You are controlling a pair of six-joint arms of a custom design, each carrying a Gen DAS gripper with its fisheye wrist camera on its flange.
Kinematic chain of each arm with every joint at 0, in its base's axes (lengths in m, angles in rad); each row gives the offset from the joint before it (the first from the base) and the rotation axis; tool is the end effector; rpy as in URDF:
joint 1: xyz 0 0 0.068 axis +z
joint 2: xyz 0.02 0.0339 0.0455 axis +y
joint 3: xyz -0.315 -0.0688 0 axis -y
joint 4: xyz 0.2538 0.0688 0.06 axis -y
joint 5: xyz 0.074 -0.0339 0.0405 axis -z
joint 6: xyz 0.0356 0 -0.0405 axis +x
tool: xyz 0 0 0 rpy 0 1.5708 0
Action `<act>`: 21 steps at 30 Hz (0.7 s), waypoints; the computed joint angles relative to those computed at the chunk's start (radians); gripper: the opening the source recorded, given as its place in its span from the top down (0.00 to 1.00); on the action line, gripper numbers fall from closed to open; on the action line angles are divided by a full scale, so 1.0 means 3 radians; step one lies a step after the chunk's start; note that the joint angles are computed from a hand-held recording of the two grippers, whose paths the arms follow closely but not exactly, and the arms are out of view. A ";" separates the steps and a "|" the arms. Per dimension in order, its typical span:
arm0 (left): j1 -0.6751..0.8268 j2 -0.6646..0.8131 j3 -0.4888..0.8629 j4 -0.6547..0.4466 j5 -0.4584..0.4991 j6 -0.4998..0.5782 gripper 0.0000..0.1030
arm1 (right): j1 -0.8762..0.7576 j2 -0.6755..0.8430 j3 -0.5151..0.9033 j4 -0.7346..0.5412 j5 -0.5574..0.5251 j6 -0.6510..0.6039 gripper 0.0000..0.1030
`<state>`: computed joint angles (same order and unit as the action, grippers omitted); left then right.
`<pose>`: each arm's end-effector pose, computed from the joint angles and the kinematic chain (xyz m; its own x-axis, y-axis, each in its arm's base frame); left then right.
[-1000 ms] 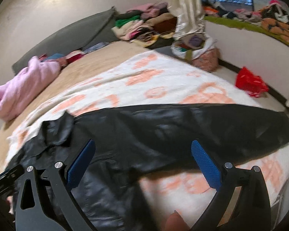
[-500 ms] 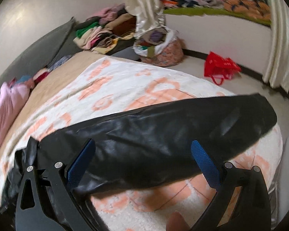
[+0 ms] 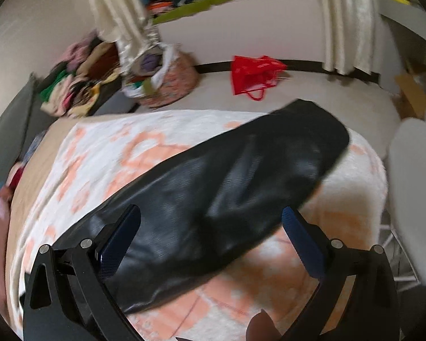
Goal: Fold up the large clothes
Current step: 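Lift the sleeve with the right tool and fold it across the jacket body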
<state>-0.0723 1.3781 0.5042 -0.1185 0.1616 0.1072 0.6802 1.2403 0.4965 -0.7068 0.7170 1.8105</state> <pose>0.2272 -0.0222 0.1752 -0.8133 0.1648 -0.5580 0.2475 0.9660 -0.0755 0.1370 0.0807 0.1837 -0.2178 0.7657 -0.6053 0.8478 0.4557 0.2714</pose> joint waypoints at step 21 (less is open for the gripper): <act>0.0147 0.0140 0.0128 -0.0057 0.0228 -0.0033 0.09 | -0.1489 -0.0919 -0.1176 0.2442 -0.0763 -0.0886 0.41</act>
